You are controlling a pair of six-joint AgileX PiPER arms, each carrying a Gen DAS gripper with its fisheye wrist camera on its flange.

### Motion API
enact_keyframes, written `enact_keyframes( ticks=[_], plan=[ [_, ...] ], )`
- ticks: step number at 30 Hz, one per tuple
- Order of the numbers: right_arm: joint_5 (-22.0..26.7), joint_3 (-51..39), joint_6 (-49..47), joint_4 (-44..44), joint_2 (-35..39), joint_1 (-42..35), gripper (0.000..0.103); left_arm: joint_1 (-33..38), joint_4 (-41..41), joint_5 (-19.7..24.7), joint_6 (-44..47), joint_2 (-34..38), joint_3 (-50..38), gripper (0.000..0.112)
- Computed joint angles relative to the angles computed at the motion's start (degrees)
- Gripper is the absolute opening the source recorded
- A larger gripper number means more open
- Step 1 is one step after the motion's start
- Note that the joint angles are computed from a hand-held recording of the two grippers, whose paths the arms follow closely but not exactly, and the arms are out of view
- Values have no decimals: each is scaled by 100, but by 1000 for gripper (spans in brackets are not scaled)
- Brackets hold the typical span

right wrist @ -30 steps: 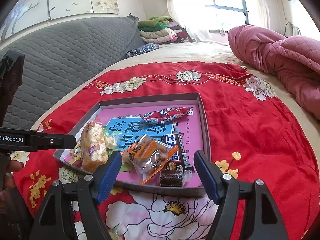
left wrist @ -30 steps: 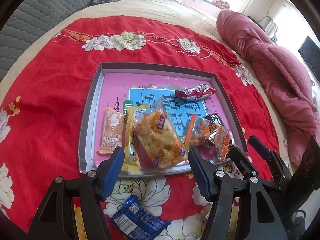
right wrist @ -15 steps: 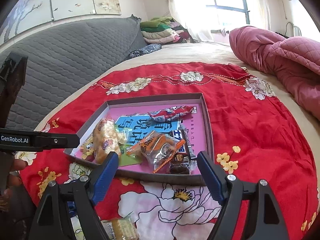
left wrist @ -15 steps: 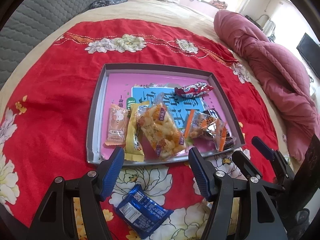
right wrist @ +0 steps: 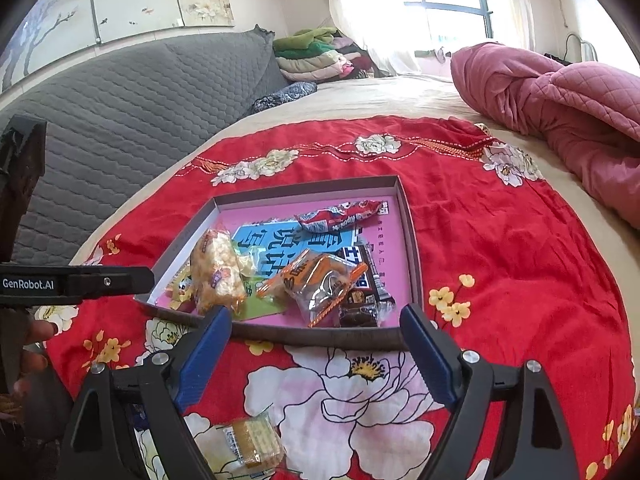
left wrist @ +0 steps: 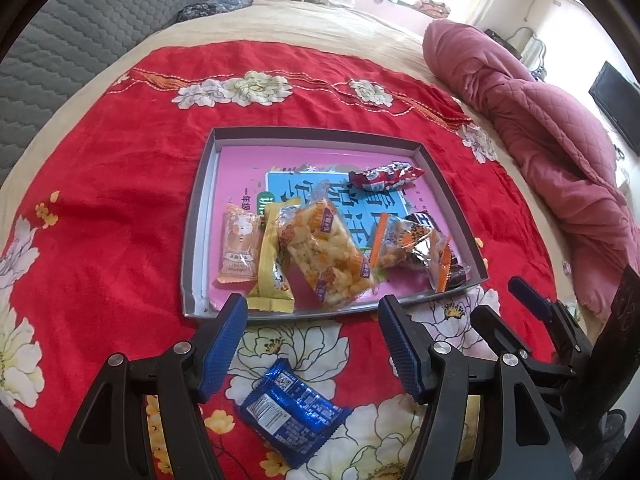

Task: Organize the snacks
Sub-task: 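Move the right tool to the wafer packet while the left tool reaches the blue biscuit packet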

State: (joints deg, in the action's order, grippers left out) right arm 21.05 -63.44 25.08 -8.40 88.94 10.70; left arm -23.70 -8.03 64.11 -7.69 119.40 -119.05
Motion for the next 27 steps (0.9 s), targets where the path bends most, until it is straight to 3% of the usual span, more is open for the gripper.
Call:
enact_keyframes(
  ticks=[19,27],
  plan=[
    [429,129,-352,261,-133,173,86,209,-294,-116,415,-377,1033,70],
    [661,176,-1062,814,-171,268,86,250,-469,-52,512,-511,1481,70]
  ],
)
